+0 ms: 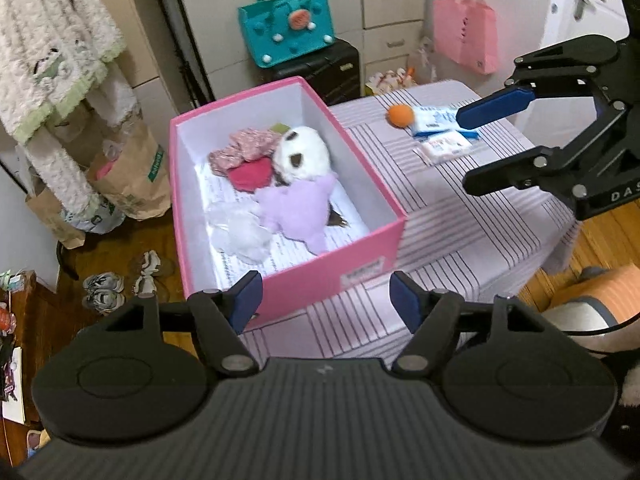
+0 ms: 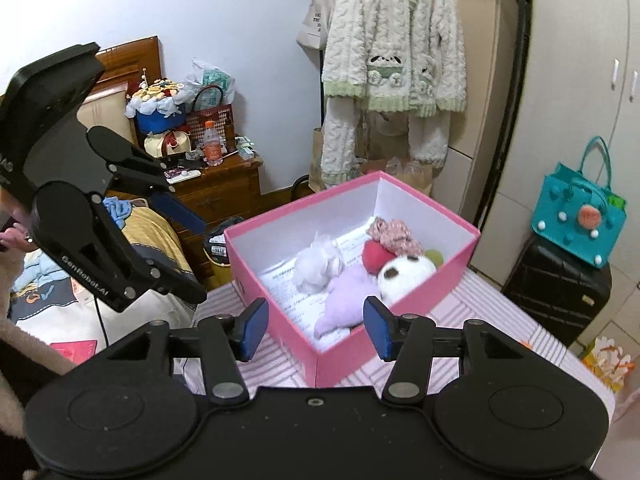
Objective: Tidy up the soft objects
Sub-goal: 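Withdraw both tools from the shoebox toward the orange ball and wipes, then close the left tool on the orange ball while the right tool approaches the white tissue pack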
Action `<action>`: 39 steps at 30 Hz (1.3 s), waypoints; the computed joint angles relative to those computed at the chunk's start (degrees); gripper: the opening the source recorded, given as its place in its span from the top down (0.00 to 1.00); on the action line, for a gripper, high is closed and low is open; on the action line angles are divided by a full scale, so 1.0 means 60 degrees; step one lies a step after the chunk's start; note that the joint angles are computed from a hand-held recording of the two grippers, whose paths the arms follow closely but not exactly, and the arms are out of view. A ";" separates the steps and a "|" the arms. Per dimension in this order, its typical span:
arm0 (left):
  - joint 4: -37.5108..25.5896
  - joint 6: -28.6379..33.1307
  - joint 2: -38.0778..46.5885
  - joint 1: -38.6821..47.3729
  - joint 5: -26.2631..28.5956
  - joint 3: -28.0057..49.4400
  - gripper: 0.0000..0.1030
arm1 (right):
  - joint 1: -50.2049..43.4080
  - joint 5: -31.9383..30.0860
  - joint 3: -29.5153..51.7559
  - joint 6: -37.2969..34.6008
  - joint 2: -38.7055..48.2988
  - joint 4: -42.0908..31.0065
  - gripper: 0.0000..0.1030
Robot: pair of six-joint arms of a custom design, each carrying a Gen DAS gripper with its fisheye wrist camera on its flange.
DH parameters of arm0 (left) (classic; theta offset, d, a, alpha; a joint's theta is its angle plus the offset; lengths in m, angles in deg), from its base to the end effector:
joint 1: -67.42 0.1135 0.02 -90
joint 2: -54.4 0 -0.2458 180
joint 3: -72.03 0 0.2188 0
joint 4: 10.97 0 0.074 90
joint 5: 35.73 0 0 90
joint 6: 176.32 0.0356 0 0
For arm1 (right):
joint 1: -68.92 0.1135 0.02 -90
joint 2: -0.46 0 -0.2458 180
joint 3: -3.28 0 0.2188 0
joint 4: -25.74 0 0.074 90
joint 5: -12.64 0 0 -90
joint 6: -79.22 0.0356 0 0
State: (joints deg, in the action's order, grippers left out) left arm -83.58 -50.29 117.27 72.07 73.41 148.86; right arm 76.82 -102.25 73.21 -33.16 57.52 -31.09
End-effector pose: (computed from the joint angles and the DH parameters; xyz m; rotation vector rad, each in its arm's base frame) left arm 0.1766 0.0027 0.2931 0.7942 2.3876 -0.1522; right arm 0.1724 0.0391 0.2947 -0.7982 2.1352 0.3753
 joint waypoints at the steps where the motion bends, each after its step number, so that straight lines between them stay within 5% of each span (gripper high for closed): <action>1: 0.0010 -0.0009 -0.0043 -0.0149 -0.0056 -0.0078 0.33 | -0.0169 -0.0067 -0.0181 -0.0086 -0.0241 -0.0086 0.43; 10: 0.0444 -0.0687 -0.0215 -0.2186 -0.0607 -0.0984 0.32 | -0.2736 -0.1133 -0.1625 -0.1383 -0.1674 -0.0945 0.42; 20: 0.2422 -0.2081 0.0823 -0.4517 -0.0652 -0.1392 0.32 | -0.6135 -0.2837 -0.2675 -0.3718 -0.0783 -0.0684 0.37; 27: 0.4873 -0.3595 0.1637 -0.5478 -0.0450 -0.1905 0.32 | -0.7665 -0.3451 -0.3513 -0.4142 0.0967 0.1399 0.35; 33: 0.7653 -0.5386 0.2718 -0.5866 -0.0411 -0.2404 0.32 | -0.7383 -0.2704 -0.4608 -0.2839 0.2051 0.4833 0.32; 39: 0.9052 -0.6596 0.4612 -0.6108 -0.0839 -0.1740 0.32 | -0.6551 -0.1839 -0.5398 -0.1661 0.3512 0.7996 0.27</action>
State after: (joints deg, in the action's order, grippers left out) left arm -29.27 -89.86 144.94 35.42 68.38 138.42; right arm 37.51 -113.28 40.82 -43.12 78.59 16.89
